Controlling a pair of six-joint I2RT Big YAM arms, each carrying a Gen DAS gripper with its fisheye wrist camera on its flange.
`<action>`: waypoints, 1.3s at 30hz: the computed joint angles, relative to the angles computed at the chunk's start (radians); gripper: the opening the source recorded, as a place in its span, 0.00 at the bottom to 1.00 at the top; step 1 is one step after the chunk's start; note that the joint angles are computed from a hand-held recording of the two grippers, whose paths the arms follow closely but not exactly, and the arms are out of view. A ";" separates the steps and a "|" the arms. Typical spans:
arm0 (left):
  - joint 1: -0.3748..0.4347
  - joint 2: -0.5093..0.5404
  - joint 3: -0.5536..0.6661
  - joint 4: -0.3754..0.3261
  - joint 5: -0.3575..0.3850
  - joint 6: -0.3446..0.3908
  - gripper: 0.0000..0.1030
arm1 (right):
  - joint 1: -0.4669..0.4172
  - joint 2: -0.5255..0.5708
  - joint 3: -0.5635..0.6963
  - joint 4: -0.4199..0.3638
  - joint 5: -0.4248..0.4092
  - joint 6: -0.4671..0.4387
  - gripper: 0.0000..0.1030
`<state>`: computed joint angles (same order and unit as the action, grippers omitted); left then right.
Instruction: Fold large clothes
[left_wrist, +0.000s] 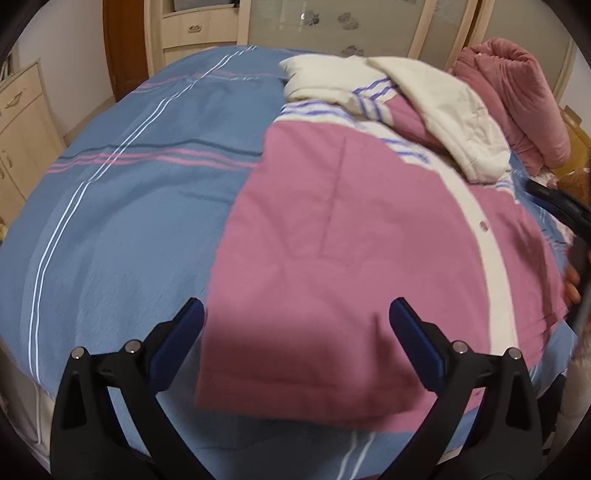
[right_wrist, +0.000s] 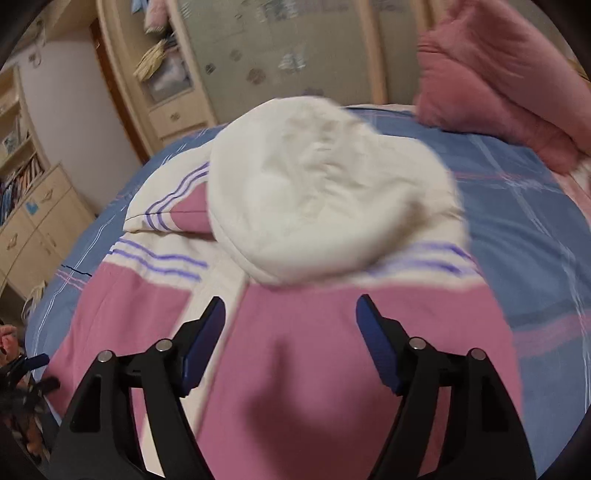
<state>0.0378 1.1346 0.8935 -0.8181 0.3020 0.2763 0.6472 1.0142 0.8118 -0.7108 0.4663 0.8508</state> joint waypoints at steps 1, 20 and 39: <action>-0.003 -0.003 -0.009 0.004 -0.025 0.002 0.98 | 0.024 -0.035 -0.023 -0.048 0.023 0.054 0.74; -0.028 -0.088 -0.055 0.079 -0.009 -0.027 0.98 | 0.146 0.202 0.144 0.140 -0.085 -0.078 0.80; -0.093 0.003 -0.112 0.093 0.042 0.031 0.98 | -0.112 1.147 1.300 -0.076 -0.384 -0.183 0.31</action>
